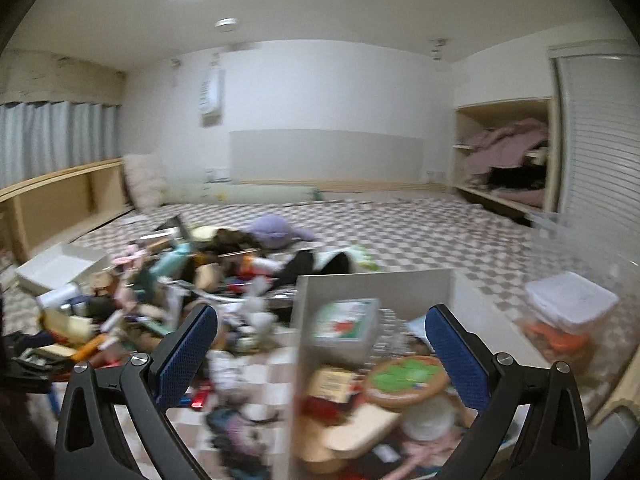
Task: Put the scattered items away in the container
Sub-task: 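Move both open tools back from the box to the pile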
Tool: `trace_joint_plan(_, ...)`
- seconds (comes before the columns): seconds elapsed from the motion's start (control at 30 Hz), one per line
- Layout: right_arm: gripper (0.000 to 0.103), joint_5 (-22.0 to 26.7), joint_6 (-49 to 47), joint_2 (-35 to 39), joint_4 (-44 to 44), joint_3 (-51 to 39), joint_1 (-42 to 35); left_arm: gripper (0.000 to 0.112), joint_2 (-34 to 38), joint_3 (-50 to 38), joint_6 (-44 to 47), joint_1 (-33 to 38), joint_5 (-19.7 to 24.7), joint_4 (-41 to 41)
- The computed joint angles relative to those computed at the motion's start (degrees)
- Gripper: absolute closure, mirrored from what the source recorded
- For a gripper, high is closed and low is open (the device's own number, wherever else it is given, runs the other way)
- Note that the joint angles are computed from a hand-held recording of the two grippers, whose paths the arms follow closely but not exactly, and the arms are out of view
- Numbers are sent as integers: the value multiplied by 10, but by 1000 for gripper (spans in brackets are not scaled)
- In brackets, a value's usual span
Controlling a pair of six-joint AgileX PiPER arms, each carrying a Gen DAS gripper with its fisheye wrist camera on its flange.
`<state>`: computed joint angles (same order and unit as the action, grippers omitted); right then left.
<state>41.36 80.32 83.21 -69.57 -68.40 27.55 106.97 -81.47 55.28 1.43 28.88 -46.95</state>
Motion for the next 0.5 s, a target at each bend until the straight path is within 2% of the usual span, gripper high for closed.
trace_joint_plan(0.3,0,-29,-126,128,121,-145,48,14,-19,49,41,30,-30,-31)
trace_joint_plan(0.5,0,-50,-191,223,229,-224,49,14,-13,53,29,53,14,-45)
